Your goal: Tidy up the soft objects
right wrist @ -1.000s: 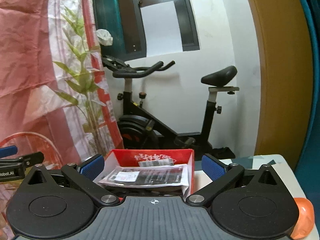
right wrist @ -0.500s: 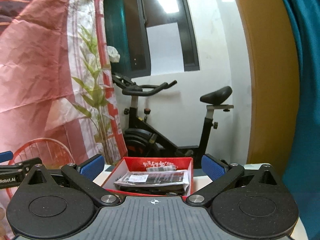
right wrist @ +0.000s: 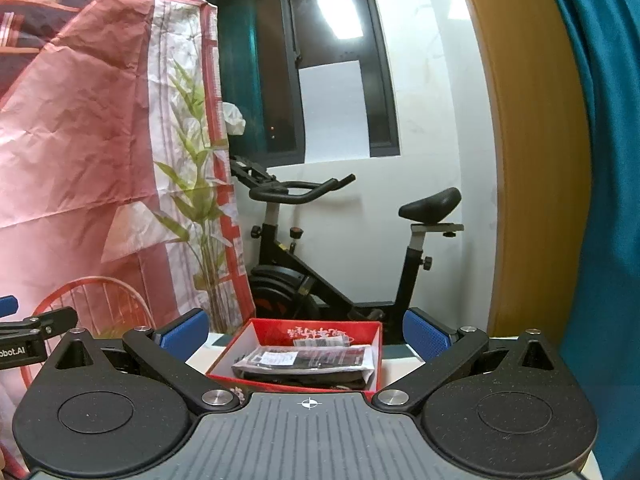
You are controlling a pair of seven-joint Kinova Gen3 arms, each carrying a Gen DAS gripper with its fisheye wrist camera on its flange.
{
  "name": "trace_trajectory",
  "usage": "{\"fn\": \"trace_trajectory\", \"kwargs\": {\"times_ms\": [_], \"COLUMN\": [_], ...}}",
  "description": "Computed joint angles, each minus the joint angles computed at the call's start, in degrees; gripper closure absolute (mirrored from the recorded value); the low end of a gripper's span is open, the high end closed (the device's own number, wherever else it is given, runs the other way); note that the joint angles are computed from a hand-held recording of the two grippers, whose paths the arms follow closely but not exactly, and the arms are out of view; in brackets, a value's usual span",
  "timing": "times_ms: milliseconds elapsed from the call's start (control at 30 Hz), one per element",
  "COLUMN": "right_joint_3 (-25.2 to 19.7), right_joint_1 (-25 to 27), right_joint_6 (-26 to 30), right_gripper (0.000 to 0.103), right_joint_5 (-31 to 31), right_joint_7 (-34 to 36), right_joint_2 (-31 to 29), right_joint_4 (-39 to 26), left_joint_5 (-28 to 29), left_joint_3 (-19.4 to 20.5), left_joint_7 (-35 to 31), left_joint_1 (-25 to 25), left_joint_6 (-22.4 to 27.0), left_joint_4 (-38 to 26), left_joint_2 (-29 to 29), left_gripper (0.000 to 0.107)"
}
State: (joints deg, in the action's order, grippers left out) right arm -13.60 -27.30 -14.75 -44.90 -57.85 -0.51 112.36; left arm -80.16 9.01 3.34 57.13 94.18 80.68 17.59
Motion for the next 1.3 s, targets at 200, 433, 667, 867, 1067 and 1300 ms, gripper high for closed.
{"fn": "trace_trajectory", "kwargs": {"times_ms": [200, 433, 667, 867, 1067, 1300], "right_joint_3": [0.1, 0.4, 0.5, 0.5, 0.7, 0.9], "right_joint_1": [-0.3, -0.7, -0.8, -0.8, -1.0, -1.2], "right_joint_6": [0.0, 0.1, 0.0, 0.0, -0.1, -0.4], "right_gripper": [0.0, 0.0, 0.0, 0.0, 0.0, 0.0], "right_joint_5": [-1.8, -3.0, -3.6, -3.4, -3.3, -3.8], "right_joint_7": [1.8, 2.9, 3.5, 3.4, 3.2, 3.6], "right_joint_2": [0.3, 0.5, 0.4, 0.5, 0.6, 0.8], "right_joint_4": [-0.1, -0.4, -0.4, -0.3, -0.2, 0.0], "left_joint_5": [-0.2, -0.4, -0.1, -0.1, 0.0, 0.1], "left_joint_3": [0.2, 0.5, 0.7, 0.9, 1.0, 1.0], "left_joint_7": [1.1, 2.1, 2.7, 2.8, 2.8, 2.9], "left_joint_1": [0.3, 0.5, 0.4, 0.1, 0.0, 0.0], "left_joint_6": [0.3, 0.1, -0.2, -0.5, -0.6, -0.8], "left_joint_4": [0.4, 0.6, 0.9, 1.2, 1.1, 1.6], "left_joint_2": [-0.2, -0.3, -0.7, -1.0, -0.9, -1.1], "left_gripper": [0.004, 0.004, 0.004, 0.004, 0.004, 0.004]}}
